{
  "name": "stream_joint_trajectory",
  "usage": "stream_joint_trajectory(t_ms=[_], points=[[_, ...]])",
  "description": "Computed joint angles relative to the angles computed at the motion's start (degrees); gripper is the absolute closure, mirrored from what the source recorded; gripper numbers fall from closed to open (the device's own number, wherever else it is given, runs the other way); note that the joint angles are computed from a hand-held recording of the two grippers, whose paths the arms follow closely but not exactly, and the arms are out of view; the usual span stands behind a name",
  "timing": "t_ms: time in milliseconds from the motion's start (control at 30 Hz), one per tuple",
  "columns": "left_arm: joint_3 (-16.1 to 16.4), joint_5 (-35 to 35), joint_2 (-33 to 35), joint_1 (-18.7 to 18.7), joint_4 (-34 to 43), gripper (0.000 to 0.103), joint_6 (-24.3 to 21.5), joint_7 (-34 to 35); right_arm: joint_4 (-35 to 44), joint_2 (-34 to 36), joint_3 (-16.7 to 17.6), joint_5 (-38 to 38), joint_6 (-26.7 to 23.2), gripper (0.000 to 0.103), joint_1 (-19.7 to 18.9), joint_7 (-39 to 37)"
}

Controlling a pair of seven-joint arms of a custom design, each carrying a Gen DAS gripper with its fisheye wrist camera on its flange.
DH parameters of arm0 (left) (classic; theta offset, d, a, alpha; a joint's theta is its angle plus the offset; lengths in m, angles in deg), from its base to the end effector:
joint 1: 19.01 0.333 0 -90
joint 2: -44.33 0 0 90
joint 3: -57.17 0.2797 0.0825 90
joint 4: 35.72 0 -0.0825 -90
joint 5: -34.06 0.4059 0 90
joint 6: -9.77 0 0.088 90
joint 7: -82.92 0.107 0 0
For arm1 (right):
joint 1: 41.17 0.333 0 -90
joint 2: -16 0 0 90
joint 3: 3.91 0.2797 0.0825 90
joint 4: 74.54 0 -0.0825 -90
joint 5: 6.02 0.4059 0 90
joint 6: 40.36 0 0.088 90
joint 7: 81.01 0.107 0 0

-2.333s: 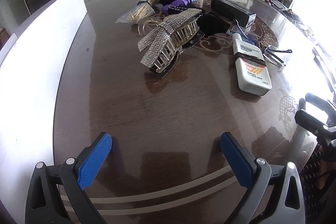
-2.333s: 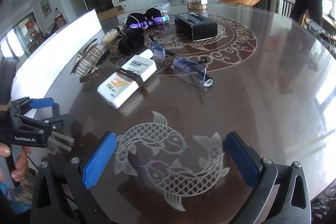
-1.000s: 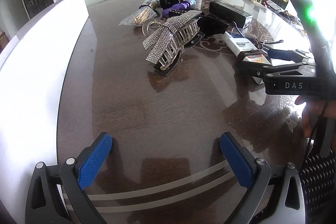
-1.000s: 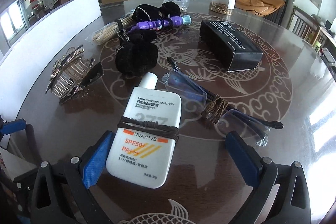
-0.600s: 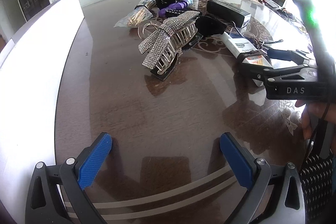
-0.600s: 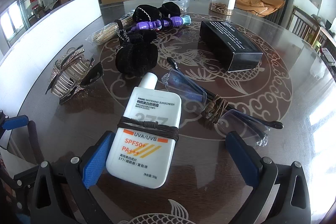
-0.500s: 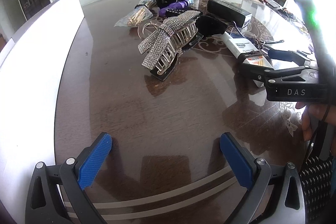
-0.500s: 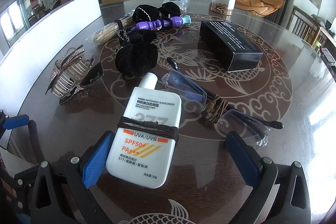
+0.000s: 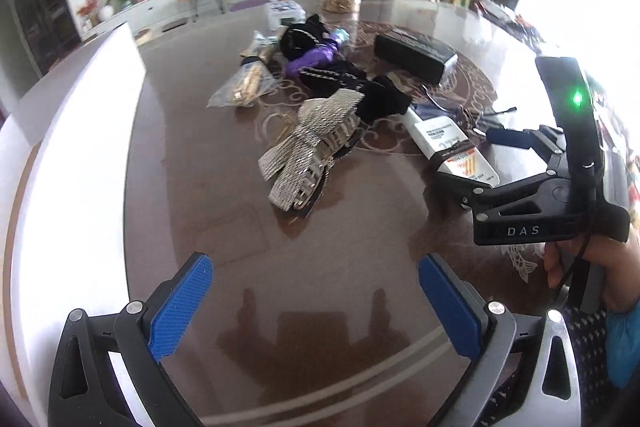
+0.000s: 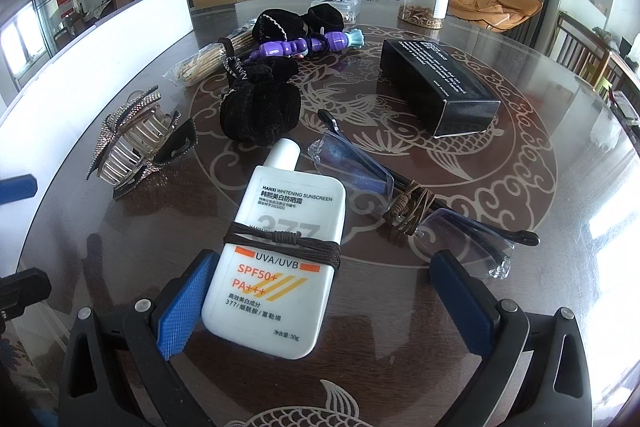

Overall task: Organize objects
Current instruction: 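Close the left tool on the rhinestone bow hair clip and lift it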

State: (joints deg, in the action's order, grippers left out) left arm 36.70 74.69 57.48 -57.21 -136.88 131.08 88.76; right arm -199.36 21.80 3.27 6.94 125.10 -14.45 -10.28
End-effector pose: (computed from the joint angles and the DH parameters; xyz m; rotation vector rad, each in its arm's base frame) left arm 0.3746 -0.5344 0.4158 -1.9994 1.7645 -0.5064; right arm 0.5095 0.3257 0.3629 -2.3329 1.0541 -0.3487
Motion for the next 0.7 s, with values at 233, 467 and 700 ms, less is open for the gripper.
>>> stream_joint_trajectory(t_ms=[233, 467, 700], points=[[0.6, -0.5, 0.6, 0.9, 1.6, 0.0, 0.7, 5.6, 0.0, 0.1, 0.0, 0.1, 0.1, 0.0, 0.0, -0.1], [1.7, -0.8, 4.1, 1.8, 5.1, 0.0, 2.5, 9.2, -0.1, 0.0, 0.0, 0.2, 0.1, 0.0, 0.0, -0.2], [3.1, -3.8, 6.9, 3.0, 7.3, 0.0, 3.3, 6.8, -0.1, 0.0, 0.0, 0.3, 0.1, 0.0, 0.0, -0.3]])
